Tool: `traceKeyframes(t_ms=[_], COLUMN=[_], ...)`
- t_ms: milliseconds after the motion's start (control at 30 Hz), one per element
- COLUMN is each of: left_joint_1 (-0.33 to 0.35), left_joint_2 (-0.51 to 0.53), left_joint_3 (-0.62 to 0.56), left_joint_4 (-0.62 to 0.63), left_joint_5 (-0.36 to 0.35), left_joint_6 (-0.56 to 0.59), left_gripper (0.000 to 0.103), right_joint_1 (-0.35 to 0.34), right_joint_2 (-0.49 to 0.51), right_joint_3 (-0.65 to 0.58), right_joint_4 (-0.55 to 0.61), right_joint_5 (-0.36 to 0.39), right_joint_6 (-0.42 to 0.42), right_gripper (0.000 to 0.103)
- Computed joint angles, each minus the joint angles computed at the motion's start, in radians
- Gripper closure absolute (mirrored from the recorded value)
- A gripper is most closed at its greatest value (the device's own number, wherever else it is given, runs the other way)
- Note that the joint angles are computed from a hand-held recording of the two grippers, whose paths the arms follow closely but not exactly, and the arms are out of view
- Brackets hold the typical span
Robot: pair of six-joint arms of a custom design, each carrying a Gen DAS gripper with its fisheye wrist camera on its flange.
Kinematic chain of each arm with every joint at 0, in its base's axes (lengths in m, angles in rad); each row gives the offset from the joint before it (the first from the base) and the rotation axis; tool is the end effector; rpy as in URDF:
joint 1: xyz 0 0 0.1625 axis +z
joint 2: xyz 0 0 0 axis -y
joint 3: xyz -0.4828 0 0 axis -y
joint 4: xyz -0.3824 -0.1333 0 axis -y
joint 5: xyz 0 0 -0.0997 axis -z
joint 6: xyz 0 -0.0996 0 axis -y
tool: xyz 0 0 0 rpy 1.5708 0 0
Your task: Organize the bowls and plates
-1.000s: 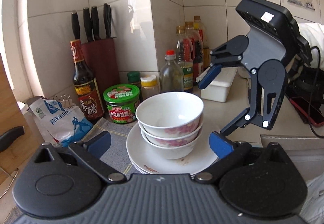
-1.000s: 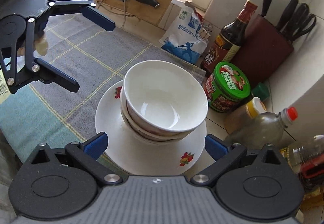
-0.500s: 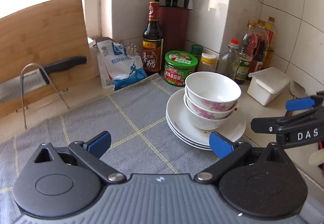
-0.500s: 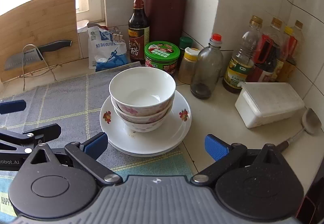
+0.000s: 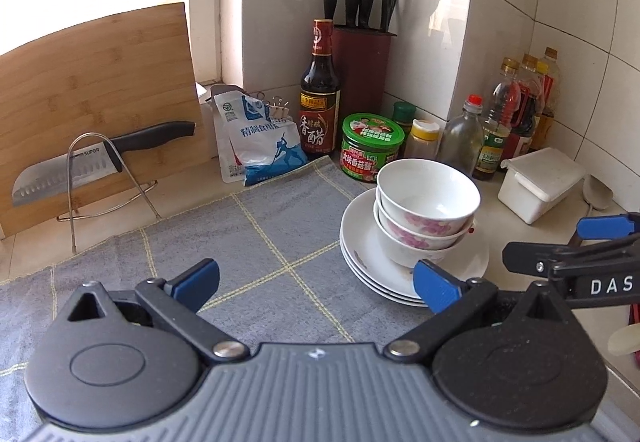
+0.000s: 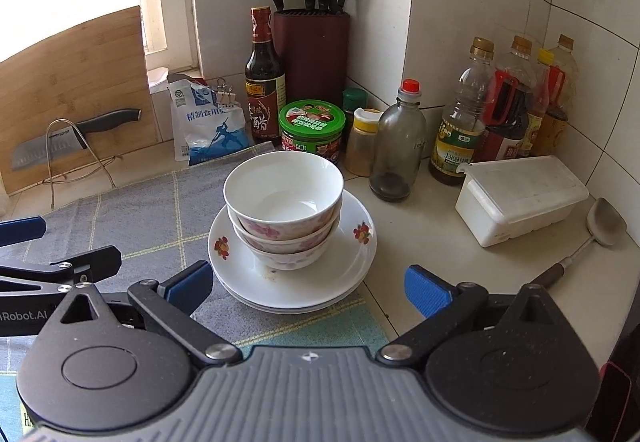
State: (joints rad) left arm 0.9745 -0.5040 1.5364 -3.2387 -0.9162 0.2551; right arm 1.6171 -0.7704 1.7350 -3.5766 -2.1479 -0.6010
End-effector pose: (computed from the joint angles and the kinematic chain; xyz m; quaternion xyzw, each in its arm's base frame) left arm -0.2585 -0.7262 0.0630 0.2800 0.8607 -0.3434 0.2507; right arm 0.1107 -0.6824 0.2283 0.1303 -0.8335 0.3910 0.3680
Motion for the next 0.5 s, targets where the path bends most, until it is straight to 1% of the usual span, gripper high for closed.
traceKeyframes(t_ms=[500], left_joint_1=[-0.002], left_joint_2=[0.011], left_joint_3=[-0.021], left_joint_4=[0.011], left_joint_5=[0.018], left_joint_6=[-0.008], left_gripper=[0.001], right_joint_1=[-0.005], right_joint_2=[-0.005], right_joint_3=[-0.008], right_joint_4=[0.034], right_joint_5=[0.021], right_joint_6=[0.014], right_gripper=[0.000])
